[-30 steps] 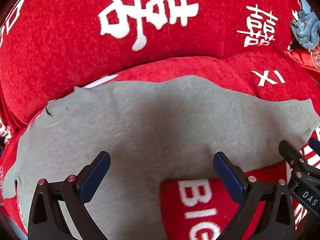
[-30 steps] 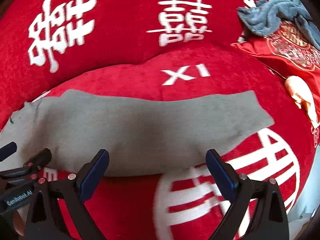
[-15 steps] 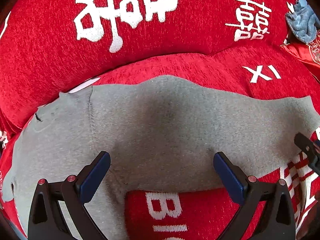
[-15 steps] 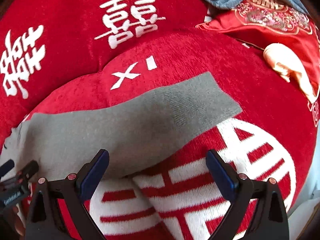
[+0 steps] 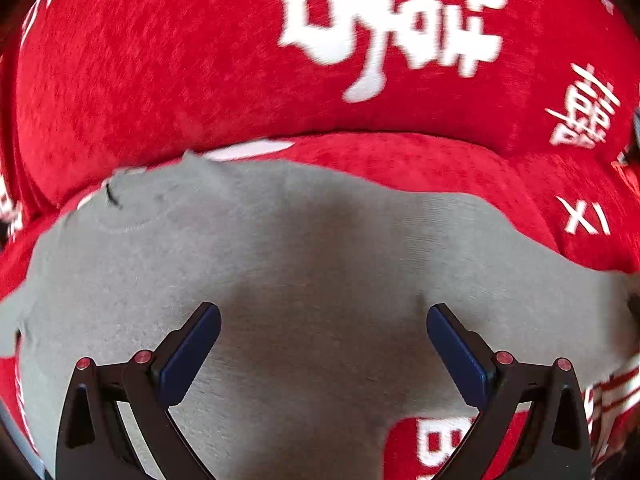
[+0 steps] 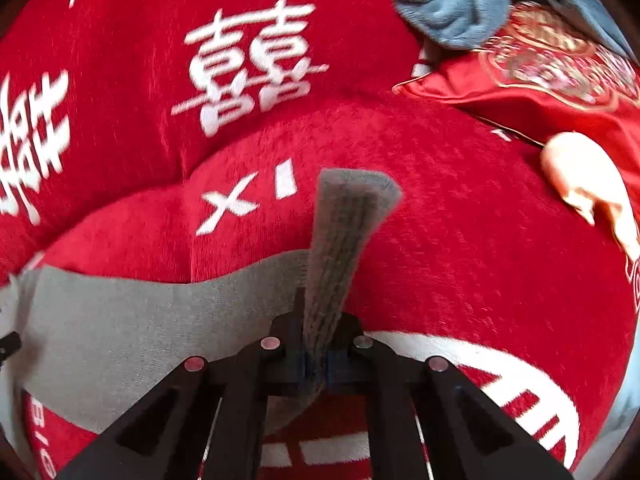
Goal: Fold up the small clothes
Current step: 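Lower the right tool onto the sweater sleeve beside it and grasp the cuff, then lift the held sleeve with the right tool and fold it across the sweater body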
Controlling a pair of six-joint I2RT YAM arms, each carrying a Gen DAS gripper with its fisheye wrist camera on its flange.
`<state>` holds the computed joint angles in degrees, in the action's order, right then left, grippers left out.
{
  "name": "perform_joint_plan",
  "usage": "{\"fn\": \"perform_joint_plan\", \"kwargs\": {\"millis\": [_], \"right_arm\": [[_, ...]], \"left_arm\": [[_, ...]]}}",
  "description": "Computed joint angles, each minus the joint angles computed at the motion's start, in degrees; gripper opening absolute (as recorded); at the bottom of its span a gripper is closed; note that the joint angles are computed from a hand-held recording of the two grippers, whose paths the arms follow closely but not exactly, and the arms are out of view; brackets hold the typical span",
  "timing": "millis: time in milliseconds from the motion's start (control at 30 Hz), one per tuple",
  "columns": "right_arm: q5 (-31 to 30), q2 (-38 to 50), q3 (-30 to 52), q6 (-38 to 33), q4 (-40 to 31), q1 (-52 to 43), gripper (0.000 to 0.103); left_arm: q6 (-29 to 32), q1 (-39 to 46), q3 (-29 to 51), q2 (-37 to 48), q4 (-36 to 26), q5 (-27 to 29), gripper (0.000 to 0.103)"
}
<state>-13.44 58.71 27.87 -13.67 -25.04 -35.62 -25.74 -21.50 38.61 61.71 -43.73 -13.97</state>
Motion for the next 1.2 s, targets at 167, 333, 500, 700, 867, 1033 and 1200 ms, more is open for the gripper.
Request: {"fn": "perform_joint_plan", "kwargs": {"millis": [167, 333, 500, 700, 867, 1033, 1200], "right_arm": [[-7.87, -5.12, -1.32, -2.79, -2.75, -10.14, 0.007], [-7.51, -4.72, -2.72, -3.06, -2.71, -10.18, 0.006], [-11.22, -8.23, -0.66, -3.65, -8.21, -11.41, 0.006], [-14.32, -11.31, 1.39, -0.66, -15.11, -8.06, 0.006], [-14.47, -16.66, 1.71, 6.14, -19.23, -0.06, 0.006], [-9.39, -21.86, 2.22, 17.25, -19.9, 11.79, 0.006], [-0.87, -24.16, 2.92, 30.11, -18.98, 27.74, 0.006]], "left_arm": [[-1.73, -3.64, -1.45, 3.89, 2.66, -0.57, 0.103], [-2.56, -8.83, -0.65, 2.34, 0.75, -2.42, 0.103], [-2.01, -9.53, -2.01, -2.9, -2.23, -3.82, 0.103], [0.15, -8.82, -4.93, -13.17, -6.93, -3.39, 0.103], [4.31, -4.11, -6.86, -20.51, -10.43, -1.07, 0.103], [14.48, 8.02, -8.53, -28.44, -14.44, 4.08, 0.103], [32.43, 29.98, -10.42, -34.03, -17.09, 13.89, 0.103]]}}
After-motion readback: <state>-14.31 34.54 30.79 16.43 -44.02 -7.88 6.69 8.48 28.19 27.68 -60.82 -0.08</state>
